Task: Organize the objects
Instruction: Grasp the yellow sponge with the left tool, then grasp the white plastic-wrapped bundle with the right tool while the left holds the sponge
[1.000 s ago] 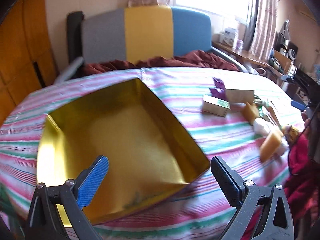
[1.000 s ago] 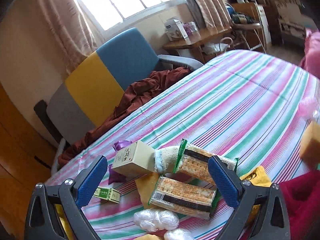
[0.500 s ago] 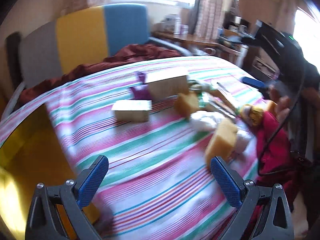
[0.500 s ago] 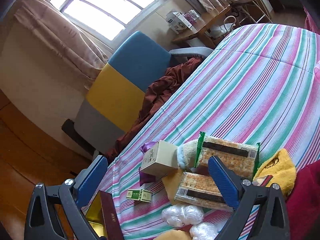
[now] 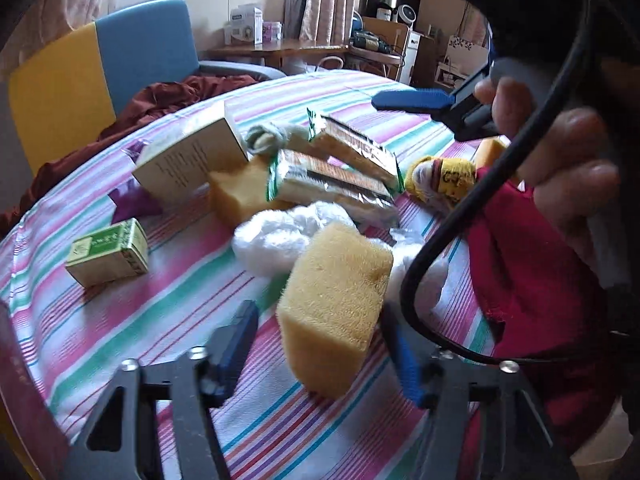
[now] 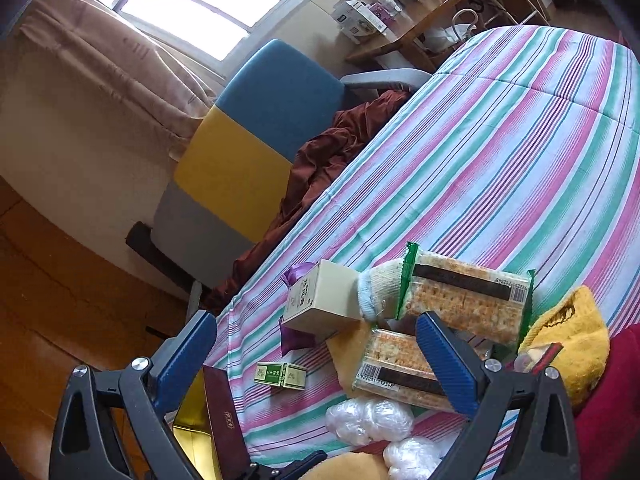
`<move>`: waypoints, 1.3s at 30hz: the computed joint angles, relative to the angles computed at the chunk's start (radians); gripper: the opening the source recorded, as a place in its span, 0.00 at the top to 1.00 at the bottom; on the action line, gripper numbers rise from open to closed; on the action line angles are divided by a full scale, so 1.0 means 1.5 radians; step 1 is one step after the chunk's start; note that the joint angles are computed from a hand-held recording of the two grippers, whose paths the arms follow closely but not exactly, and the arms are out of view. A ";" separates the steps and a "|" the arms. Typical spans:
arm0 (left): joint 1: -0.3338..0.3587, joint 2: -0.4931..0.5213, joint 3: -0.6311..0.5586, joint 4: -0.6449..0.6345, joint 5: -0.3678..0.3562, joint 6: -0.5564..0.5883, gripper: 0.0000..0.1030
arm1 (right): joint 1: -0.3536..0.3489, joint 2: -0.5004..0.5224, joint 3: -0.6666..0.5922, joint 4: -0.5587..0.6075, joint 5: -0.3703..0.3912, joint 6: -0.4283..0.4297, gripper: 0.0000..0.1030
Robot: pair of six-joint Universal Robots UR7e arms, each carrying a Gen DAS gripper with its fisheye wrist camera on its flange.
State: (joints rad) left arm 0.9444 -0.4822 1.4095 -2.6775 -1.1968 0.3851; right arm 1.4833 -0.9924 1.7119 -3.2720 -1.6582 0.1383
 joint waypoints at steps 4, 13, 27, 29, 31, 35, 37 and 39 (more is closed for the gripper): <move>0.007 -0.017 0.026 -0.012 -0.020 -0.016 0.65 | 0.000 0.001 -0.006 0.021 -0.004 -0.002 0.11; 0.020 -0.104 0.158 -0.115 0.049 -0.039 0.66 | 0.026 0.023 -0.046 0.108 -0.072 -0.057 0.18; 0.020 -0.164 0.240 -0.187 0.074 -0.056 0.66 | 0.073 0.048 -0.121 0.394 -0.233 -0.039 0.38; 0.023 -0.171 0.241 -0.188 0.067 -0.060 0.66 | 0.085 0.049 -0.129 0.460 -0.271 -0.041 0.40; 0.026 -0.178 0.245 -0.194 0.062 -0.064 0.66 | 0.096 0.055 -0.146 0.537 -0.314 -0.033 0.40; 0.027 -0.190 0.254 -0.208 0.048 -0.072 0.66 | 0.108 0.079 -0.176 0.647 -0.420 -0.002 0.40; 0.027 -0.195 0.258 -0.214 0.044 -0.072 0.66 | 0.109 0.090 -0.186 0.681 -0.464 0.026 0.40; 0.027 -0.202 0.263 -0.220 0.039 -0.071 0.66 | 0.106 0.097 -0.189 0.700 -0.474 0.033 0.45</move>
